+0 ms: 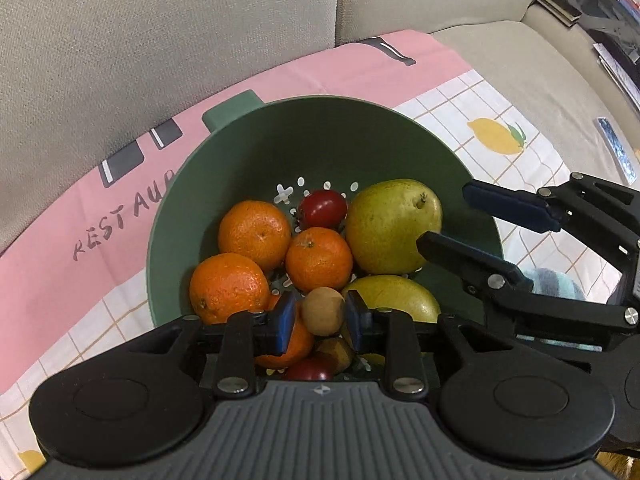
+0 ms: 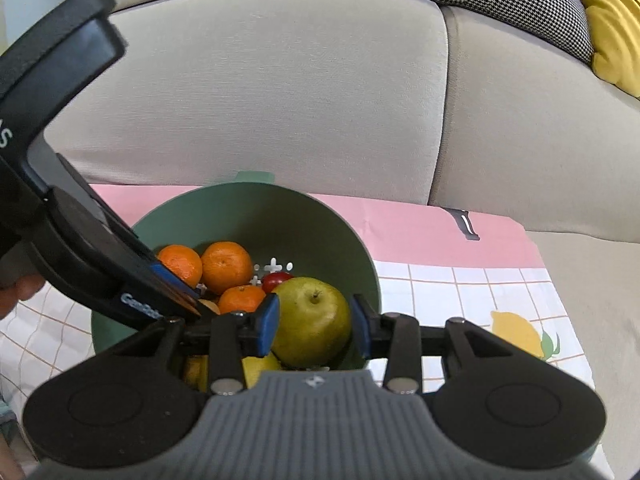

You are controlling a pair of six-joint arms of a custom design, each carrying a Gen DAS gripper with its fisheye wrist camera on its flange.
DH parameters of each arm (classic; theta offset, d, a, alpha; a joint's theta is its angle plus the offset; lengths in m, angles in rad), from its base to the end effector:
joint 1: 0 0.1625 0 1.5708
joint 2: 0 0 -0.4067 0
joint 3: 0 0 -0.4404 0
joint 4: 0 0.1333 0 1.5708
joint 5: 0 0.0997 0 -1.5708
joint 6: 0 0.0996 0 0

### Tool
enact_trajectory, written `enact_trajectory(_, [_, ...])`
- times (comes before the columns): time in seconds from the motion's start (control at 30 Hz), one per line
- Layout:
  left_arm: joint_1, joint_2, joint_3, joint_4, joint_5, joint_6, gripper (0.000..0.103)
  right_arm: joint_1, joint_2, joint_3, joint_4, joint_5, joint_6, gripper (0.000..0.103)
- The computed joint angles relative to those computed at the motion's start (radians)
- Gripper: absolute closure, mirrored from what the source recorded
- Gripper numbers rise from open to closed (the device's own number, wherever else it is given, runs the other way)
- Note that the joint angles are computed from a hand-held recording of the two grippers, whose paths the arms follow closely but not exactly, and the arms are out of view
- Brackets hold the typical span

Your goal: Organize fruits

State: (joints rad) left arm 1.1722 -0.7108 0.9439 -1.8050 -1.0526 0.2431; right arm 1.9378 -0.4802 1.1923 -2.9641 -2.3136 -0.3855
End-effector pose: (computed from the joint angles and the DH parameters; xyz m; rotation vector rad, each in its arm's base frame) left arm -0.1563 -0.8418 0.2397 0.8273 2.4907 -0.0555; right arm 0.3550 -0.7396 0.0684 0.5452 -2.2367 0.8000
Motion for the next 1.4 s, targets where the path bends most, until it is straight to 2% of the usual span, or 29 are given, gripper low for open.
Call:
enact_trajectory(0.1, [-0.006, -0.02, 0.02, -0.016, 0.012, -0.003, 0.061, 0.004, -0.005, 0.001, 0.009, 0.004, 0.015, 0.066])
enact_trajectory(0.2, [-0.014, -0.061, 0.057, -0.052, 0.009, 0.009, 0.058, 0.01, -0.015, 0.006, 0.012, 0.017, 0.036, 0.065])
enact_trajectory(0.27, [-0.022, -0.097, 0.097, -0.097, 0.018, 0.022, 0.054, 0.02, -0.019, 0.003, 0.003, 0.016, 0.043, 0.058])
enact_trajectory(0.33, [-0.035, -0.15, 0.155, -0.172, 0.032, 0.036, 0.047, 0.032, -0.022, 0.002, -0.014, 0.016, 0.046, 0.047])
enact_trajectory(0.57, [-0.08, -0.329, 0.348, -0.449, 0.083, 0.121, 0.033, 0.078, -0.043, 0.006, -0.024, 0.063, 0.092, 0.035])
enact_trajectory(0.67, [-0.1, -0.393, 0.428, -0.583, 0.122, 0.146, 0.027, 0.101, -0.048, 0.01, -0.016, 0.074, 0.108, 0.033])
enact_trajectory(0.8, [-0.12, -0.467, 0.536, -0.778, 0.182, 0.191, 0.021, 0.135, -0.065, 0.029, -0.011, 0.086, 0.132, 0.023])
enact_trajectory(0.87, [-0.129, -0.496, 0.582, -0.869, 0.216, 0.218, 0.013, 0.153, -0.069, 0.039, -0.012, 0.083, 0.144, 0.019])
enact_trajectory(1.0, [-0.146, -0.555, 0.684, -1.035, 0.261, 0.291, 0.007, 0.184, -0.055, 0.041, -0.024, 0.037, 0.159, 0.009])
enact_trajectory(1.07, [-0.155, -0.588, 0.726, -1.064, 0.282, 0.295, 0.007, 0.197, -0.058, 0.051, -0.013, 0.024, 0.205, 0.008])
enact_trajectory(1.17, [-0.16, -0.623, 0.77, -1.069, 0.326, 0.239, 0.007, 0.211, -0.063, 0.066, 0.01, 0.017, 0.281, 0.005])
enact_trajectory(1.3, [-0.159, -0.66, 0.835, -1.115, 0.359, 0.196, 0.007, 0.236, -0.046, 0.074, -0.008, -0.025, 0.254, 0.004])
enact_trajectory(1.4, [-0.157, -0.677, 0.878, -1.151, 0.398, 0.167, 0.007, 0.242, -0.053, 0.106, -0.023, 0.002, 0.265, 0.004])
